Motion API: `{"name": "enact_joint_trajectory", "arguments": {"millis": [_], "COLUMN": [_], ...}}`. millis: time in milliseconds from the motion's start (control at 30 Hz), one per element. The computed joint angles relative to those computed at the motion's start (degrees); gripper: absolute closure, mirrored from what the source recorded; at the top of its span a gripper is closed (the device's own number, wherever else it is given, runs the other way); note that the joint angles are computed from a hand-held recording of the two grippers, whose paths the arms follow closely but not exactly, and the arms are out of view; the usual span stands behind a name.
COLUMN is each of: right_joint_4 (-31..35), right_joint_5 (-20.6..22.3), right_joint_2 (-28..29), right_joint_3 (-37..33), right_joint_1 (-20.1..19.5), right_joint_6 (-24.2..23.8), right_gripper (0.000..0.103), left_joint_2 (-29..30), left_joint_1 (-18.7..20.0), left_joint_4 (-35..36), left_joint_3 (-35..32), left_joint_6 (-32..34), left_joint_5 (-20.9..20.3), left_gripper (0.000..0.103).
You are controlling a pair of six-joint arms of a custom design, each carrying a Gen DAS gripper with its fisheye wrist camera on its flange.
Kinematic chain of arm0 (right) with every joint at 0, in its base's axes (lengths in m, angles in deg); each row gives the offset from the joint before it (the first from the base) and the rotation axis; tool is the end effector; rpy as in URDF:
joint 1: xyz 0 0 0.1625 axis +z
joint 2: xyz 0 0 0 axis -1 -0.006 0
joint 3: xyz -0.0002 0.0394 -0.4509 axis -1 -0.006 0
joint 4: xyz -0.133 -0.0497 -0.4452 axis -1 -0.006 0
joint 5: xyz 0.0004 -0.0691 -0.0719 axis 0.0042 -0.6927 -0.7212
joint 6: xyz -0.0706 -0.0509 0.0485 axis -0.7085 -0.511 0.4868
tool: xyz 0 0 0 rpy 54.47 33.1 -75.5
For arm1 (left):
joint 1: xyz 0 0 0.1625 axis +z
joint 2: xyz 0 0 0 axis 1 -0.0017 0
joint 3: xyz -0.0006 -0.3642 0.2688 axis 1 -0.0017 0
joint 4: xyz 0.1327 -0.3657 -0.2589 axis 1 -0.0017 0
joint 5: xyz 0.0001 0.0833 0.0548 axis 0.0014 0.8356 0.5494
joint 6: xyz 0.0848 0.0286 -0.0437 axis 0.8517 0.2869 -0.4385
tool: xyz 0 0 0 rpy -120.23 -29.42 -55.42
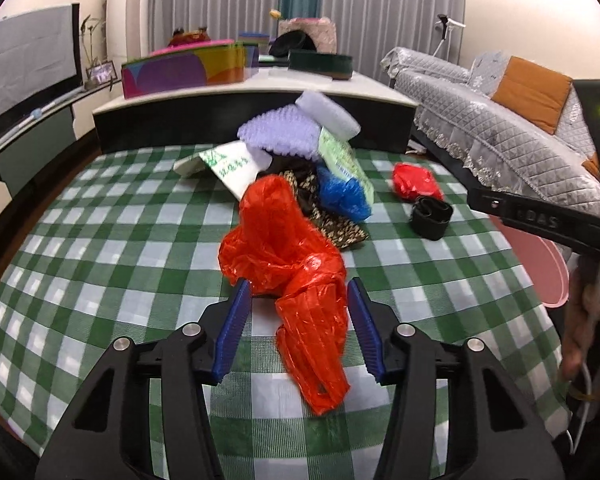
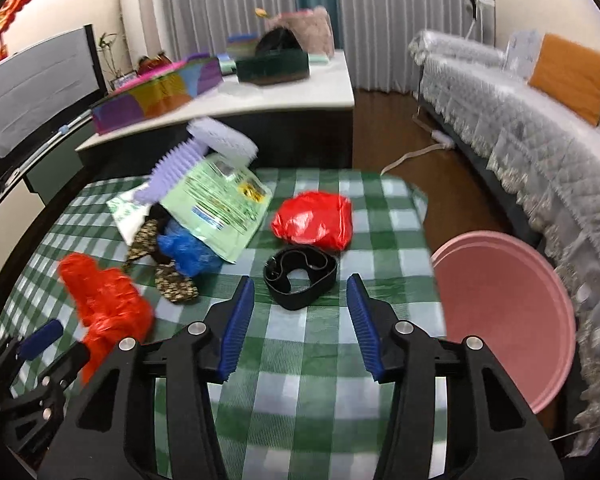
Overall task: Collect trash
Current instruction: 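Grasp the orange-red plastic bag with the left tool while the right tool grasps the black elastic band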
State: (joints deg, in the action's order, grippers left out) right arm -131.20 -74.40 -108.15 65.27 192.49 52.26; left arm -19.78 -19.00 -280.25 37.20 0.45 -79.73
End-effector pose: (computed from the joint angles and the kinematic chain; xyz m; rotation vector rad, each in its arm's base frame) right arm 0.2640 -0.7765 -0.0212 0.4889 -2.4272 0.8562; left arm -0.0218 -0.6740 0.2100 0.3666 2.2261 -1.0201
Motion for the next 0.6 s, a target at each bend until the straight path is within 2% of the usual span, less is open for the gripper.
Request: {"name": "enact_joint_trajectory", "arguments": {"millis": [100, 300, 467, 533, 600], "right_joint_4": [3.0, 8.9, 10.4, 11.1, 11.4], "right_joint_5": [0.0, 0.5, -1.5, -2.1, -2.3], "right_joint_2": [1.8, 4.3, 6.3, 6.4, 6.3], "right_joint_3": [-2.8, -7.4, -10.5, -10.8, -10.8], "right_joint_1": [-0.7, -1.4, -1.1, -1.1, -1.0], "right_joint_6": [0.7, 2.9, 1.9, 1.9, 1.6], "right_gripper": [0.051, 0.039, 0.039, 0.05, 0.07], "left_joint_2": [0.7, 1.2, 1.5, 1.4, 1.4], "left_joint_1": [0.6, 1.6, 1.5, 1.4, 1.3], "left_joint_4": [1.4, 4.8, 3.6, 3.6, 3.4], "left_joint_3": [-1.0, -2.7, -3.3, -3.3, -3.3], "left_joint_6": [-0.2, -1.9, -1.0, -0.8, -0.6], "left_joint_5": [0.0, -0.7, -0.2, -0.3, -0.3], "left_gripper": [0.054, 0.074, 0.077, 0.077, 0.077]}}
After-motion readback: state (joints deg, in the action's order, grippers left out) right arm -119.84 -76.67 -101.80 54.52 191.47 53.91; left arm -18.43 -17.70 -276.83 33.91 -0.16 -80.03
